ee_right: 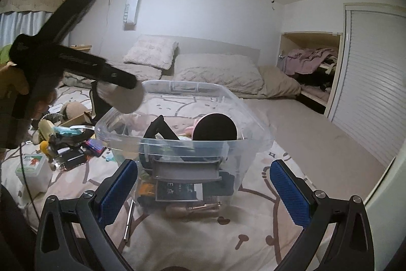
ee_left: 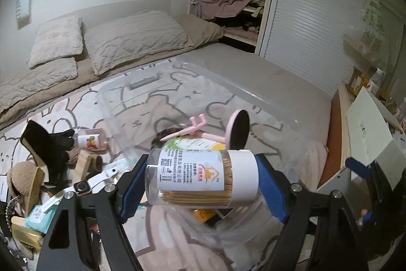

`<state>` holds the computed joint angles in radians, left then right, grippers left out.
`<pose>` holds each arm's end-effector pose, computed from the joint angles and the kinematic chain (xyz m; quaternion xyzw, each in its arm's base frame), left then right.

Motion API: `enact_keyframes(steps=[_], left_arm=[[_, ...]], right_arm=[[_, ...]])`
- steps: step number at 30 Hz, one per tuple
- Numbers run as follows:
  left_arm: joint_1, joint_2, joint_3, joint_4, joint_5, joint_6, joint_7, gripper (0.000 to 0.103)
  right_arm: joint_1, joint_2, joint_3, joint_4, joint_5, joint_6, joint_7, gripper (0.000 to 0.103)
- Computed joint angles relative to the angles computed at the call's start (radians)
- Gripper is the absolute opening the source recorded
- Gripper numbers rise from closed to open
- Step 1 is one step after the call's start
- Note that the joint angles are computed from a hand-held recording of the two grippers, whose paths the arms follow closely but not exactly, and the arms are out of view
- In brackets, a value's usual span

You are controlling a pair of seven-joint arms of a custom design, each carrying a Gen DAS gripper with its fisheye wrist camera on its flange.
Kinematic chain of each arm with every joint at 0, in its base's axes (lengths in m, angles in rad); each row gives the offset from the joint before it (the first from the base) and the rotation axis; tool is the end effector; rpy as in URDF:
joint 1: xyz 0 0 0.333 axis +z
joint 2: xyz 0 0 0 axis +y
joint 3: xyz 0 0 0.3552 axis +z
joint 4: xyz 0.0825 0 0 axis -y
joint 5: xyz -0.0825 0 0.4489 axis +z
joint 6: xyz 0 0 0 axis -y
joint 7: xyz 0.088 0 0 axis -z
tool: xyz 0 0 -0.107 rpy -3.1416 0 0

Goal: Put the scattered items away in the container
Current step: 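Carry the toothpick jar over the clear bin with left gripper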

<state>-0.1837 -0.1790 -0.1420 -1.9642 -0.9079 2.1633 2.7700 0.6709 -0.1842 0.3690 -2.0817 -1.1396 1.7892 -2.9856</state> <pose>0.5558 -0.2271 0.6283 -0.1917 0.8835 -0.4266 0.0266 0.3413 0.4512 0.5604 -0.4825 0.6825 -0.4834 0.2602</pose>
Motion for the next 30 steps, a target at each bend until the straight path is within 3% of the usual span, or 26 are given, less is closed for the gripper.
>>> enact_keyframes(steps=[14, 22, 30], left_arm=[[-0.065, -0.017, -0.046, -0.010, 0.013, 0.010, -0.134, 0.081], [-0.101, -0.003, -0.081, -0.033, 0.043, 0.122, -0.314, 0.081], [-0.134, 0.003, -0.109, -0.057, 0.158, 0.184, -0.452, 0.081]], right_arm=[[0.010, -0.022, 0.008, -0.034, 0.009, 0.016, 0.057, 0.103], [0.010, -0.040, 0.015, -0.056, 0.017, 0.021, 0.070, 0.103], [0.010, -0.048, 0.021, -0.068, 0.024, 0.033, 0.065, 0.103]])
